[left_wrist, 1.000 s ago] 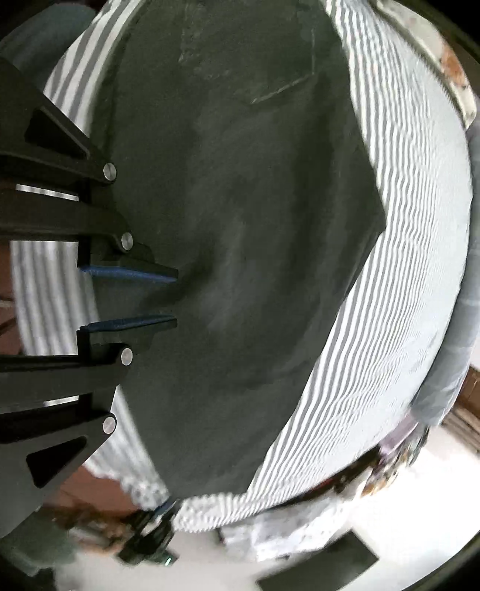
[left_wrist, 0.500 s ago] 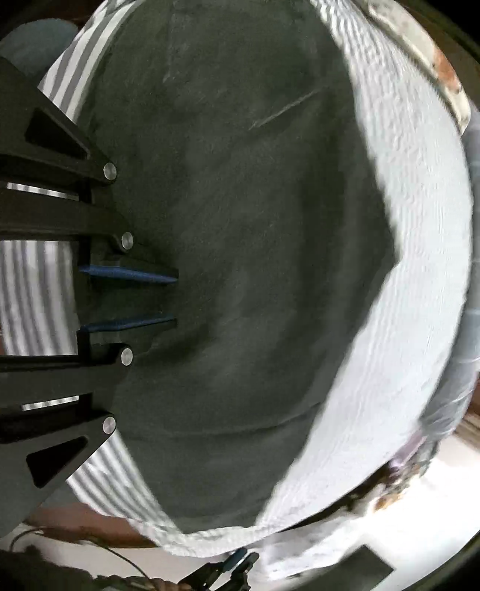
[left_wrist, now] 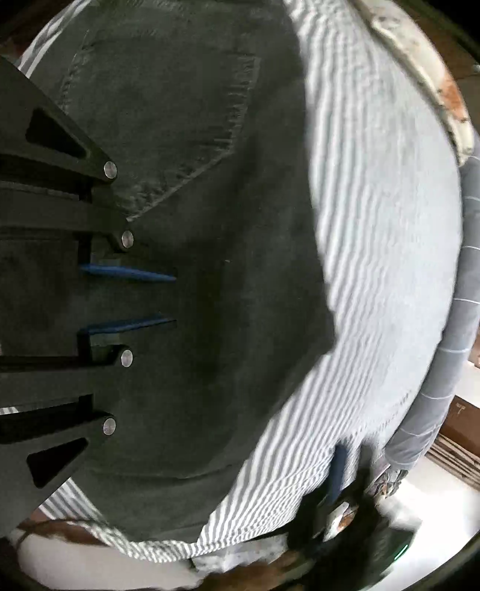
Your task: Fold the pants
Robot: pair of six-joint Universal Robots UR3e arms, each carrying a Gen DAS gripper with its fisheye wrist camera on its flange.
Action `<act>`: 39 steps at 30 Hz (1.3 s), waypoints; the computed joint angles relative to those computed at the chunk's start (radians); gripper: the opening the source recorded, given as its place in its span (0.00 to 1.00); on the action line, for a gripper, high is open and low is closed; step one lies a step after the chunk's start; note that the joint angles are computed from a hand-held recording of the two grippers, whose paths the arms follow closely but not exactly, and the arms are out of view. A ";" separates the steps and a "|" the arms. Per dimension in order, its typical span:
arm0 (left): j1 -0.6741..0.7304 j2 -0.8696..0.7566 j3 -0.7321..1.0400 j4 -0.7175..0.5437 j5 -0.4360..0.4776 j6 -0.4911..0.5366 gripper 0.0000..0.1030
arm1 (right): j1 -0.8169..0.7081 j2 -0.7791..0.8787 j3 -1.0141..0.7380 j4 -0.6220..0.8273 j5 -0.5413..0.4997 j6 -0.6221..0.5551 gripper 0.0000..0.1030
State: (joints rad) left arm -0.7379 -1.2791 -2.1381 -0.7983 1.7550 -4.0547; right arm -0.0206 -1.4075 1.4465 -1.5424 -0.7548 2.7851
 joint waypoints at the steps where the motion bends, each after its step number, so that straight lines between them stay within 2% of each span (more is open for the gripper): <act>1: 0.001 0.007 -0.016 0.018 -0.008 0.005 0.20 | 0.043 0.064 -0.047 -0.013 -0.006 0.028 0.23; 6: 0.003 0.081 -0.110 0.074 -0.052 0.000 0.20 | 0.156 0.320 -0.293 0.065 -0.047 0.071 0.23; 9: 0.020 0.125 -0.165 0.107 -0.077 0.004 0.20 | 0.193 0.407 -0.409 0.204 -0.047 0.012 0.23; 11: 0.031 0.148 -0.194 0.126 -0.088 0.009 0.20 | 0.205 0.410 -0.437 0.310 -0.062 -0.101 0.23; 16: 0.031 0.152 -0.210 0.147 -0.080 0.006 0.20 | 0.248 0.255 -0.258 0.341 -0.134 -0.312 0.23; 18: 0.034 0.157 -0.227 0.168 -0.087 -0.001 0.20 | 0.270 0.210 -0.182 0.303 -0.157 -0.346 0.28; 21: 0.064 0.209 -0.261 0.166 -0.111 0.013 0.20 | 0.272 0.154 -0.075 0.211 -0.157 -0.344 0.31; 24: 0.069 0.218 -0.265 0.164 -0.111 0.021 0.20 | 0.237 0.157 -0.031 0.132 -0.081 -0.295 0.33; 30: 0.029 0.166 -0.248 0.199 -0.083 -0.011 0.20 | 0.216 0.271 -0.121 0.064 0.018 -0.161 0.35; 32: 0.030 0.165 -0.254 0.210 -0.086 -0.012 0.20 | 0.215 0.283 -0.150 0.018 0.048 -0.122 0.14; 33: 0.027 0.163 -0.257 0.217 -0.082 -0.012 0.20 | 0.227 0.295 -0.181 -0.004 0.053 -0.101 0.10; 37: 0.028 0.188 -0.279 0.222 -0.075 -0.005 0.20 | 0.279 0.342 -0.274 -0.082 -0.102 -0.048 0.09; 39: 0.023 0.184 -0.280 0.230 -0.072 -0.009 0.20 | 0.292 0.366 -0.263 -0.191 -0.172 0.009 0.09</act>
State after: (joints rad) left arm -0.7149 -1.0955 -2.4182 -0.5679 1.6834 -4.0633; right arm 0.2718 -1.0414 1.1833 -1.7334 -0.9273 2.7936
